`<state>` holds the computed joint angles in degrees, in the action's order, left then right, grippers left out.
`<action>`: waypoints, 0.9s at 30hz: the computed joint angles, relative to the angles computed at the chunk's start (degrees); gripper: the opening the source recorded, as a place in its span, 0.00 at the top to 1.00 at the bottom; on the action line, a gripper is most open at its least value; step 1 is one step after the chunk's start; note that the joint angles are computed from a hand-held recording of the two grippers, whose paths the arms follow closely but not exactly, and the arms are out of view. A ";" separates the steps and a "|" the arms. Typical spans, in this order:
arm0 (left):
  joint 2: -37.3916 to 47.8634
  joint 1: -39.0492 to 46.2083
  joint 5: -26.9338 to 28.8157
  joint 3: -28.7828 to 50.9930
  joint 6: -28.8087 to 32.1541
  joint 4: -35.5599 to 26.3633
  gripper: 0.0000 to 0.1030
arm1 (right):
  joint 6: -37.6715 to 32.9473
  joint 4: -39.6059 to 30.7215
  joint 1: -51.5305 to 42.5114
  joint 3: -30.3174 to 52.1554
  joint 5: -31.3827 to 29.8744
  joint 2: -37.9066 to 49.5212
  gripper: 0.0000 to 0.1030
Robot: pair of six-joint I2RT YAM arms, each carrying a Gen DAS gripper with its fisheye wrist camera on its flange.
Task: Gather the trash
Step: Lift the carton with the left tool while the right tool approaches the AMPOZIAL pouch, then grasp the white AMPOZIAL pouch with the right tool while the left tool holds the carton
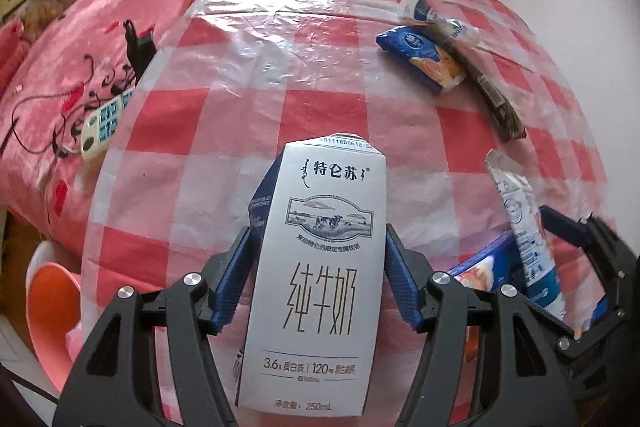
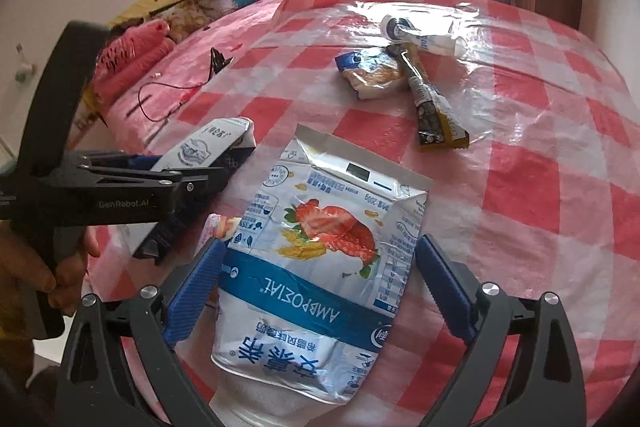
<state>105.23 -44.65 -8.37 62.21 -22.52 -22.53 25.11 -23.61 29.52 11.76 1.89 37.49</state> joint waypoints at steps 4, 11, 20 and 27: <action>-0.65 -1.58 -3.20 -2.31 2.15 2.72 0.40 | -0.80 0.28 -1.09 -0.22 -0.77 -0.31 0.12; -3.46 -1.16 -2.57 -7.48 2.32 8.88 0.41 | -0.14 1.72 0.25 -0.72 1.04 -0.42 0.14; -8.84 2.05 0.99 -13.73 2.28 13.84 0.41 | 3.65 1.43 9.81 0.94 11.24 0.16 0.33; -11.96 4.25 3.99 -18.26 2.99 16.92 0.41 | 7.54 -2.51 5.78 -0.47 10.13 -4.19 0.18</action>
